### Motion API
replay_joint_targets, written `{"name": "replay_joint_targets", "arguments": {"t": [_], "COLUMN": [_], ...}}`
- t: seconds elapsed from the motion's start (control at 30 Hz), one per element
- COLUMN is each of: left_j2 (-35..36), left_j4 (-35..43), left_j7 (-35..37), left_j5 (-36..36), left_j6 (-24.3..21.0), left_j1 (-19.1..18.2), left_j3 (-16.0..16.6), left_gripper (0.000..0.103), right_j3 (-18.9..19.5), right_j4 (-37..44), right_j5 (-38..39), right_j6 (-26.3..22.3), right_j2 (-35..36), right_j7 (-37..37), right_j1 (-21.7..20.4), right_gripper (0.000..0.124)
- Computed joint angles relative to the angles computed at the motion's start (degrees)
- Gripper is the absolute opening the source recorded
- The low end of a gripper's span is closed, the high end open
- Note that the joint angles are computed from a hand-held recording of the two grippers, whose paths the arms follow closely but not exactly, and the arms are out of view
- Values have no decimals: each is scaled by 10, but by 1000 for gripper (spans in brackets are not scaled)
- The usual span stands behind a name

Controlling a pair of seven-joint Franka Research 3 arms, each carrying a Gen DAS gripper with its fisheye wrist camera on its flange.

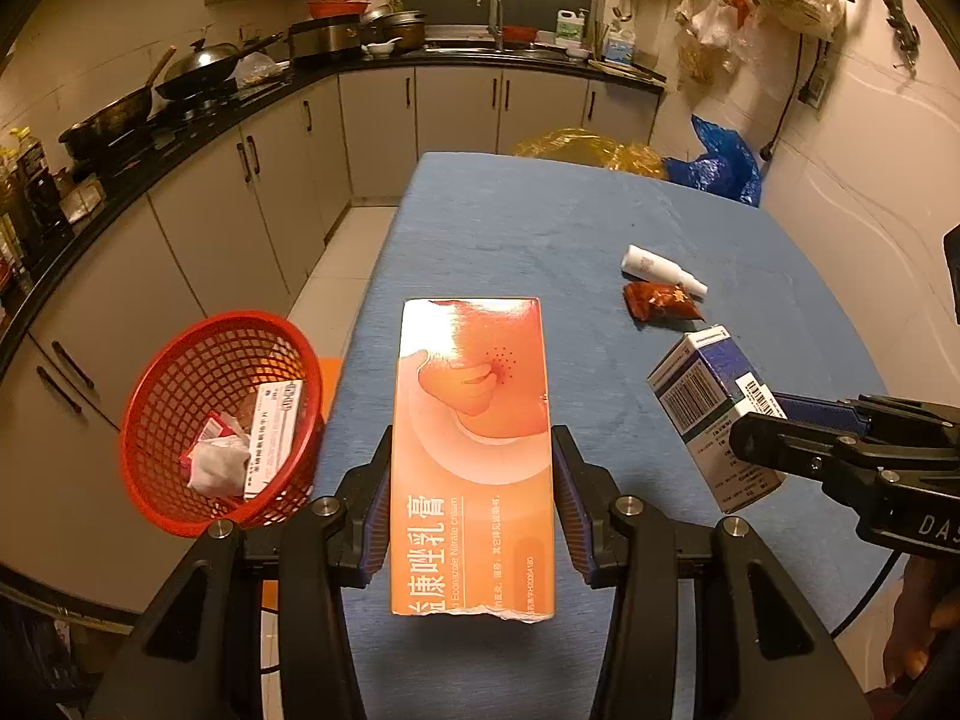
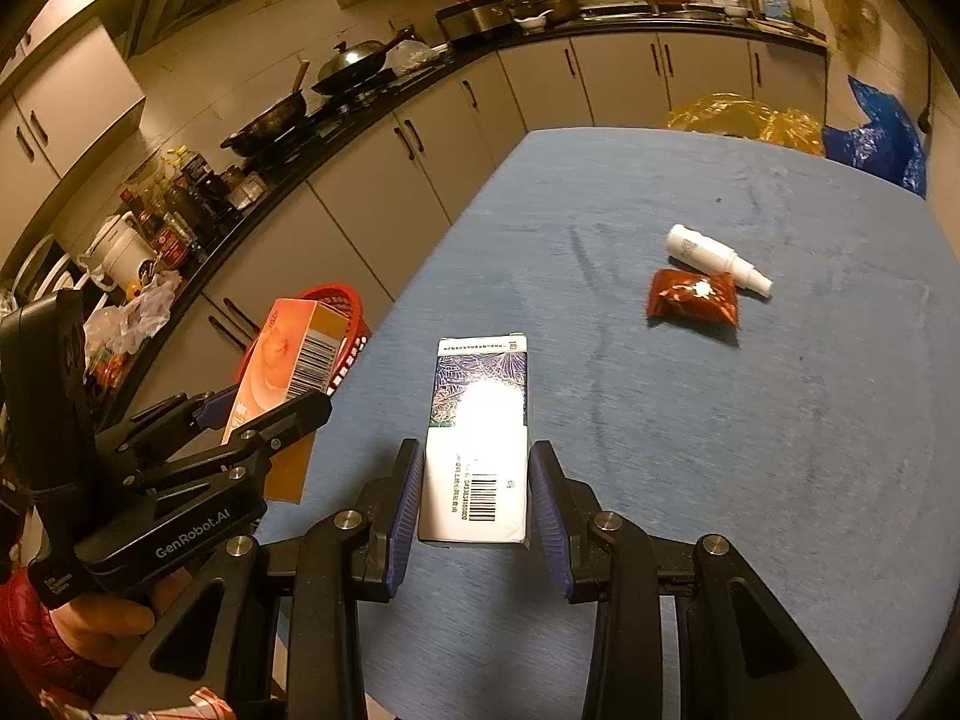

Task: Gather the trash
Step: 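Lift both boxes and carry them over the red basket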

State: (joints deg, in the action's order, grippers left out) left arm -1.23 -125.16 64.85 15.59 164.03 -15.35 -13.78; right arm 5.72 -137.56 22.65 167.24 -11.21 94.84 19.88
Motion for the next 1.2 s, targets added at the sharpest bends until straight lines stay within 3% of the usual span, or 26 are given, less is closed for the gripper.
{"name": "replay_joint_targets", "arguments": {"t": [0.73,1.2], "left_j2": [-49,-66], "left_j4": [-59,-81], "left_j7": [-13,29], "left_j5": [-18,-49], "left_j6": [30,26], "left_j1": [38,64], "left_j3": [28,54], "left_gripper": [46,46], "right_j3": [15,23], "right_j4": [97,187], "right_j5": [-26,-41], "right_j6": [-32,-43], "right_j2": [76,155], "right_j7": [-5,10], "right_j1": [19,38], "right_gripper": [39,39]}}
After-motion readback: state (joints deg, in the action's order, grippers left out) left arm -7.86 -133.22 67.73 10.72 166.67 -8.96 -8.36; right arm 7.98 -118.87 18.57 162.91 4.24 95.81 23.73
